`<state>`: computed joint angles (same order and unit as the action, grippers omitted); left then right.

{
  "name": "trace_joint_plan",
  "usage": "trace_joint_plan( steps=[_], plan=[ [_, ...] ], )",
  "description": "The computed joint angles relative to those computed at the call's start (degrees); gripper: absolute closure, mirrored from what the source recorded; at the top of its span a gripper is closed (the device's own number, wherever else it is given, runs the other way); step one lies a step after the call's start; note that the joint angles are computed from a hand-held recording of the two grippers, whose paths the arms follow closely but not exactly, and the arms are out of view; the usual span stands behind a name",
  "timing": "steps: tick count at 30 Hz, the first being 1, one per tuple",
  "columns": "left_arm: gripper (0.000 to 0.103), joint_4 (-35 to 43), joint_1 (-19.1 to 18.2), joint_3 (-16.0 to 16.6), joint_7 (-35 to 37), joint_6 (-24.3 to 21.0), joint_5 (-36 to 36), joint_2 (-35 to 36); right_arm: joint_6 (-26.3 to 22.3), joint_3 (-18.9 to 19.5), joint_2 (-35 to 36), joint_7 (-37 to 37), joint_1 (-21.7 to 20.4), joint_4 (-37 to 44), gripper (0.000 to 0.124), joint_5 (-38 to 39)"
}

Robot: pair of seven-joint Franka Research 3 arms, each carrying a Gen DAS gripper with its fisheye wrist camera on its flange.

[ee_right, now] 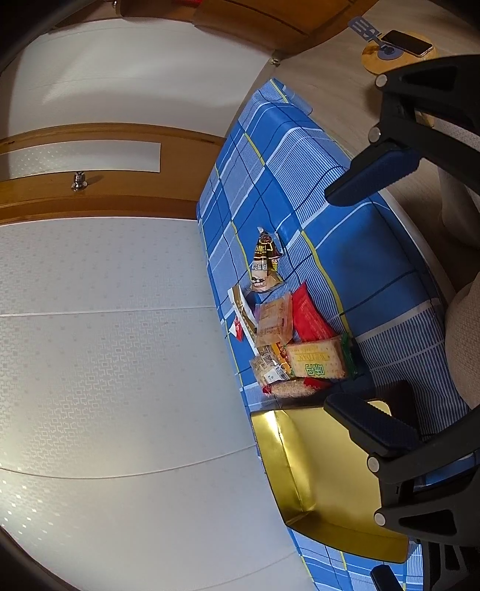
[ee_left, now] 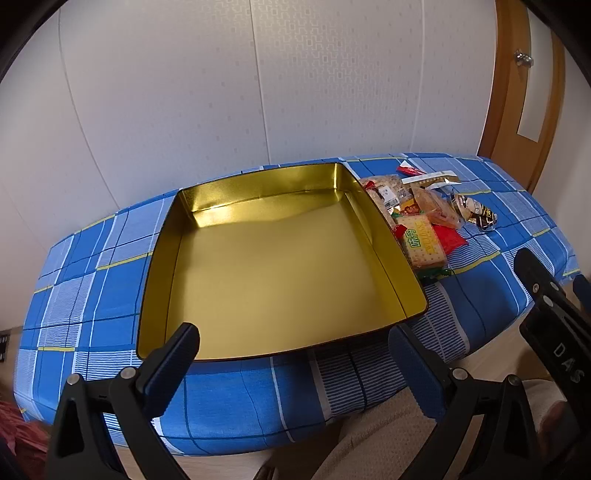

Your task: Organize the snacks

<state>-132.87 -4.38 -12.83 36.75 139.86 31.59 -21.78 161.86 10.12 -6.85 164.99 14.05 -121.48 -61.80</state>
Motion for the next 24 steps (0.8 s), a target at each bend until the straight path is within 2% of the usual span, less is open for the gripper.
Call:
trace_joint_plan(
  steps=[7,10,13,17,22,24],
  plan=[
    [0.000,0.90,-0.44,0.55,1.54,0.54,-0.77,0.73,0.29,-0.25,0.00,-1.64,-0.09,0.18,0.021,0.88],
    [0.000,1.36,0.53,-0.51,0.37,1.05,1.89,0.96,0.74,-0.59,0.15,-2.98,-0.33,0.34,0.021,2.07],
    [0.000,1.01,0.83,-0.37,-0.01,4.08,4.20,0.79,1.23,-1.12,0.55,-3.99,-0.80,0.44,0.021,4.16],
    [0.000,1.90,-1.38,2.58,6.09,8.13,-2.48,2.29,4.26,-2.77,1.51,-7.04,-1.66,-0.20,0.021,10.23],
    [0.000,7.16,-2.72,2.91,12.04,7.00,-9.24,7.77,5.60,-3.49,2.57,-7.99,-3.24,-0.34,0.024,12.60],
    [0.000,10.12,-3.36,2.68,15.18,5.96,-10.79,10.48,6.82,-3.80,2.90,-5.86,-4.13,-0.54,0.024,10.79]
  ],
)
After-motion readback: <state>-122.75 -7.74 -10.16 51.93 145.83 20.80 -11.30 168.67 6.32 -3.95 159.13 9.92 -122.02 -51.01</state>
